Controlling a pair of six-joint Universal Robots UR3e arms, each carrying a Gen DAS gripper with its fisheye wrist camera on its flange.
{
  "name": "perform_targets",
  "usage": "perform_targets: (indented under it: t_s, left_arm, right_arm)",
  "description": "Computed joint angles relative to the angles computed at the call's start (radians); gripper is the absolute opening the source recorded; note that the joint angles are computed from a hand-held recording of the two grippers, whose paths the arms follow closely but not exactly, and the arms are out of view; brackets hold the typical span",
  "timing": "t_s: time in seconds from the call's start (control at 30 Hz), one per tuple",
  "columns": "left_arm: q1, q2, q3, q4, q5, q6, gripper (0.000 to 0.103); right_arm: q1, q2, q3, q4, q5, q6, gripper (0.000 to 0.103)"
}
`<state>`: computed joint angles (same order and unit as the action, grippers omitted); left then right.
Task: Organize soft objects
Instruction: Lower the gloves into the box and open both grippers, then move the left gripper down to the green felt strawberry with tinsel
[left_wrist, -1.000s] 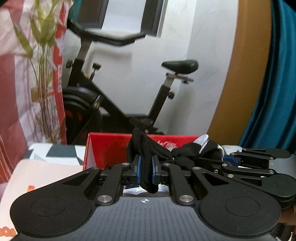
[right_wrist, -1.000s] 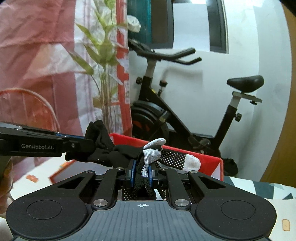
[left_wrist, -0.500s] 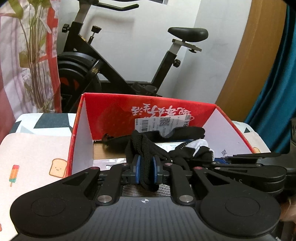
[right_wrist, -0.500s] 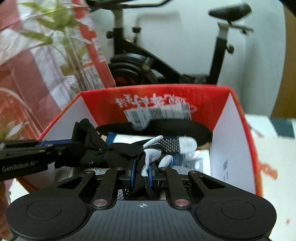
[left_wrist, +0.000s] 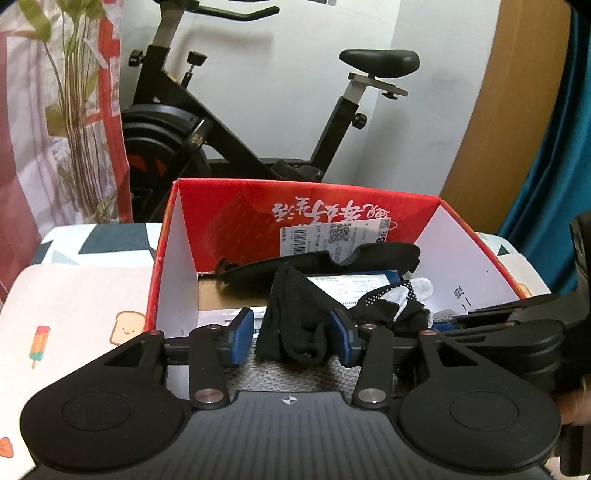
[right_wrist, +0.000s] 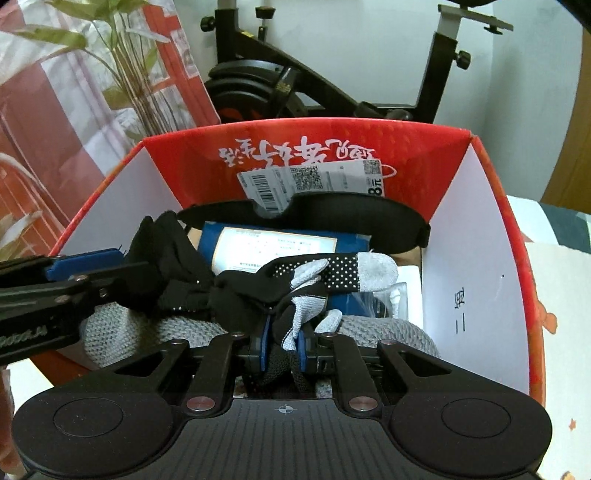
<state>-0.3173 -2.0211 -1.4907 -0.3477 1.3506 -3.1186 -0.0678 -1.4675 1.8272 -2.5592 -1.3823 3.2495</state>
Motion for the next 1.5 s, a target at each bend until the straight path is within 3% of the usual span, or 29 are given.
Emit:
perform_targets:
  t_s: [0.17, 0.3, 0.73, 0.8, 0.83, 0.87, 1.07, 1.27, 1.5]
  left_arm:
    - [-0.002, 0.041, -0.043, 0.025, 0.027, 0.011, 0.057]
    - [-0.003, 0.073, -0.079, 0.041, 0.041, 0.005, 0.059]
    - [-0.019, 0.26, -0.306, 0.114, 0.074, -0.026, 0.065]
    - [-0.028, 0.301, -0.351, 0.125, 0.089, -0.036, 0.076]
    - [-0.034, 0.322, -0.38, 0.14, 0.1, -0.046, 0.092]
    - [-0.04, 0.346, -0.422, 0.176, 0.107, -0.057, 0.1]
    - [-0.091, 0.428, -0.538, 0.206, 0.178, -0.1, 0.103]
    - [-0.14, 0.463, -0.613, 0.241, 0.226, -0.143, 0.103]
    - [-0.173, 0.453, -0.687, 0.286, 0.237, -0.148, 0.103]
  right_arm:
    - [0.001, -0.005, -0.014, 0.037, -0.009, 0.011, 0.016]
    - [-0.01, -0.056, 0.076, -0.065, -0.004, 0.065, 0.023]
    - [0.035, -0.32, 0.256, -0.215, -0.077, 0.035, 0.071]
    - [0.036, -0.383, 0.299, -0.228, -0.082, 0.033, 0.082]
    - [0.024, -0.423, 0.331, -0.238, -0.064, 0.036, 0.093]
    - [0.01, -0.467, 0.363, -0.244, -0.049, 0.038, 0.099]
    - [-0.014, -0.67, 0.486, -0.193, -0.044, -0.001, 0.103]
    - [-0.113, -0.93, 0.646, -0.106, 0.047, -0.009, 0.103]
    - [-0.199, -1.23, 0.811, 0.07, 0.087, -0.132, 0.102]
